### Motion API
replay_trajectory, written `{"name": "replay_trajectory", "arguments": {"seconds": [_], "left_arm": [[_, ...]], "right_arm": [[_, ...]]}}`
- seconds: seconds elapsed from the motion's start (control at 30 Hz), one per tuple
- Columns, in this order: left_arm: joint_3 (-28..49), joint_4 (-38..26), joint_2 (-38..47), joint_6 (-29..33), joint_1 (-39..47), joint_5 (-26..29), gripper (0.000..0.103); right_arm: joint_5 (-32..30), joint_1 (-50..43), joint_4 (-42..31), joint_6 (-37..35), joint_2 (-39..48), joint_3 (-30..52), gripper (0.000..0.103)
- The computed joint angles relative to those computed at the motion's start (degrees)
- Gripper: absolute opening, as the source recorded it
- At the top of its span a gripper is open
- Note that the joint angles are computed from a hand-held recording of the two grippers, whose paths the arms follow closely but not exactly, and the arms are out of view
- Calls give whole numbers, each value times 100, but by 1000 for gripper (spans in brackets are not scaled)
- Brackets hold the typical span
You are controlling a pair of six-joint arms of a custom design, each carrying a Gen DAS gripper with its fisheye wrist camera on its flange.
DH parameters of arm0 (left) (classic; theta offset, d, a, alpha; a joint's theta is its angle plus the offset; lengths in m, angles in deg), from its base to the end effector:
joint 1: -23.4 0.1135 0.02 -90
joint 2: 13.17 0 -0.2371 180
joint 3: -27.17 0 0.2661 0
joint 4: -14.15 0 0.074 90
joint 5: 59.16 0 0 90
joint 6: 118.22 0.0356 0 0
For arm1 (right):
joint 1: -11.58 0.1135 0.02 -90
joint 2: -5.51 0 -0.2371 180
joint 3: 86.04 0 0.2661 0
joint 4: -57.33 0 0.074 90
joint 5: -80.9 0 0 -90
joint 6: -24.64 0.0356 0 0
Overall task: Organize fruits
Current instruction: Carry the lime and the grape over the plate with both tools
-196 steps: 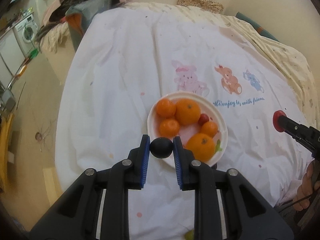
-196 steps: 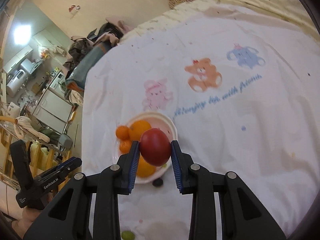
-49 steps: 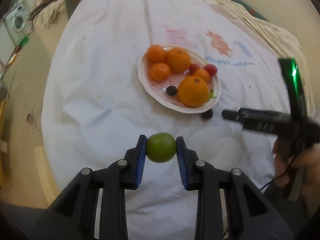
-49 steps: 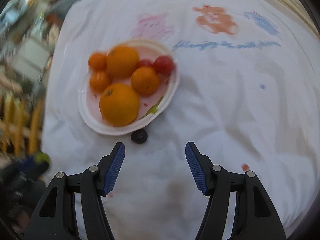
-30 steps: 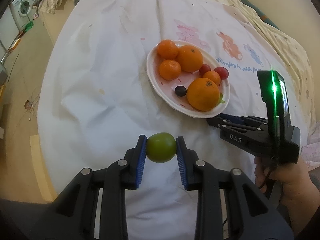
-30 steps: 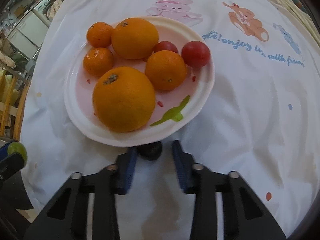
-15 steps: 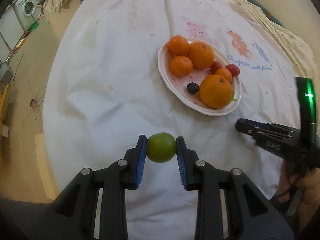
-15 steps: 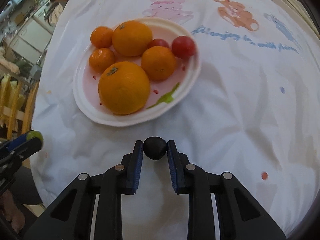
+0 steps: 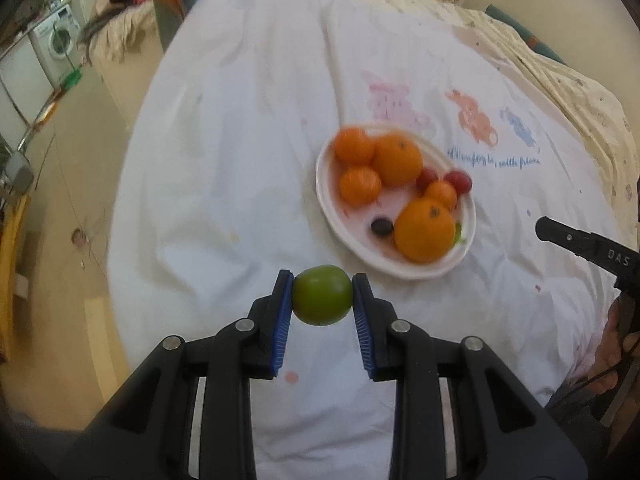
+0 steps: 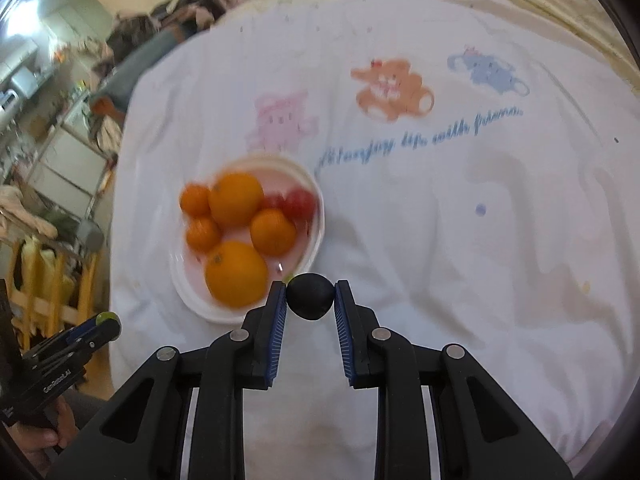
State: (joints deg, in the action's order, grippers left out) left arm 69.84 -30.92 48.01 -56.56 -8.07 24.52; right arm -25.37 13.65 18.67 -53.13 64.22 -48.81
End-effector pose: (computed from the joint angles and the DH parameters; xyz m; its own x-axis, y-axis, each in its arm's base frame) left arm 0.1783 -0.1046 0.1388 -0.8988 -0.0031 -0.4384 0.0573 0.9906 -0.1244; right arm 0.1978 0.0171 0.1249 -0.8839 0.1715 -0.4351 0.0135 0.9393 0.3429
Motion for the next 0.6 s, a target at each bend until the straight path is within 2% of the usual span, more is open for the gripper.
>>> {"name": "replay_trajectory", "arguments": {"seconds": [0.3, 0.6], "left_arm": [[826, 244, 855, 676, 330, 35, 26], [1448, 689, 2017, 949, 395, 150, 26]], "right_arm": [[-315, 57, 325, 50, 27, 280, 26], [-278, 132, 833, -73, 1464, 887, 26]]}}
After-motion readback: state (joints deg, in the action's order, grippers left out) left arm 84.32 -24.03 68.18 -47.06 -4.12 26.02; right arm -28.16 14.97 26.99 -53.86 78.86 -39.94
